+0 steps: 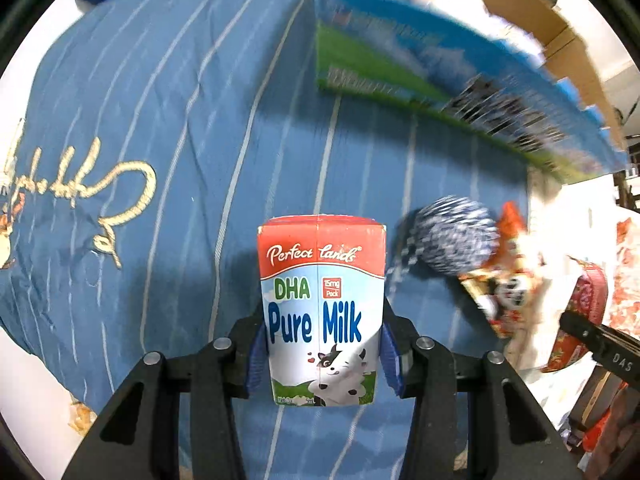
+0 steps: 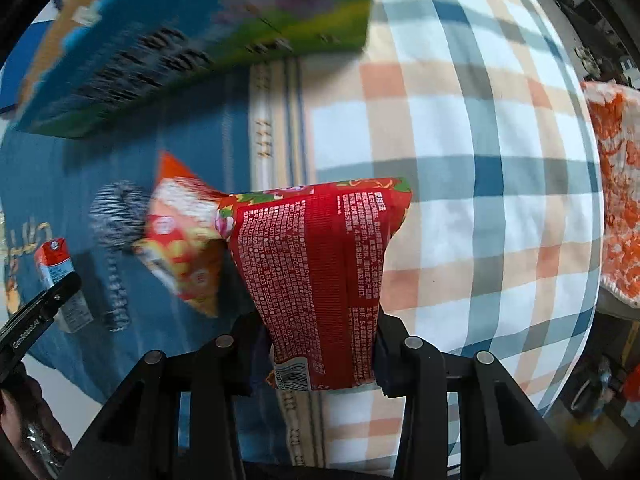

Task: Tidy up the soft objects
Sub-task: 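Carry the milk carton and red snack bag with both tools into the box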

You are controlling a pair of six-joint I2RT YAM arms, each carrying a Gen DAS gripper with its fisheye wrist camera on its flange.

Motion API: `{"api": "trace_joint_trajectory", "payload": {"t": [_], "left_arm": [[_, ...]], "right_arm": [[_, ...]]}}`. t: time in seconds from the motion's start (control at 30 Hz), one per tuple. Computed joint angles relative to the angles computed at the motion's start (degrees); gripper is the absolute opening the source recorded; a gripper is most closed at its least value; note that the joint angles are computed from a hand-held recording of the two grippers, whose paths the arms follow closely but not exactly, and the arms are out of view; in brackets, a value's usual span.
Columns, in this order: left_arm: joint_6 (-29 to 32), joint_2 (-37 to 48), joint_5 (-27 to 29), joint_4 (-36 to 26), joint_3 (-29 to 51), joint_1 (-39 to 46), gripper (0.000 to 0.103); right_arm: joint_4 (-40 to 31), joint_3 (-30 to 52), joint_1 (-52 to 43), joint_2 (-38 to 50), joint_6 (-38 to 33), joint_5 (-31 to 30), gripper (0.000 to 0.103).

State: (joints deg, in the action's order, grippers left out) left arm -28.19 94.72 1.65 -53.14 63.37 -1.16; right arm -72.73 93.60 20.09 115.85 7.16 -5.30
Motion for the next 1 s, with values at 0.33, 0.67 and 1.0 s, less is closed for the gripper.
{"api": "trace_joint_trajectory", "payload": {"t": [0.33,0.67,1.0], "left_arm": [[-1.8,-6.6,-2.8,-8.4,11.9,-6.4,0.044],[-2.9,-9.1,-4.0,-11.2,16.9,-10.0,0.044],[-2.4,-9.1,-3.3,-12.9,22.2,-10.5,0.044]], "right_arm": [[-8.7,10.4,2.4,-6.4,-1.9,-3.5,0.044],[-10.1,13.6,4.6,-10.9,-1.6,-6.2,0.044],[-12.0,17.4,4.0,-12.1,-2.0,-8.6,0.044]]}}
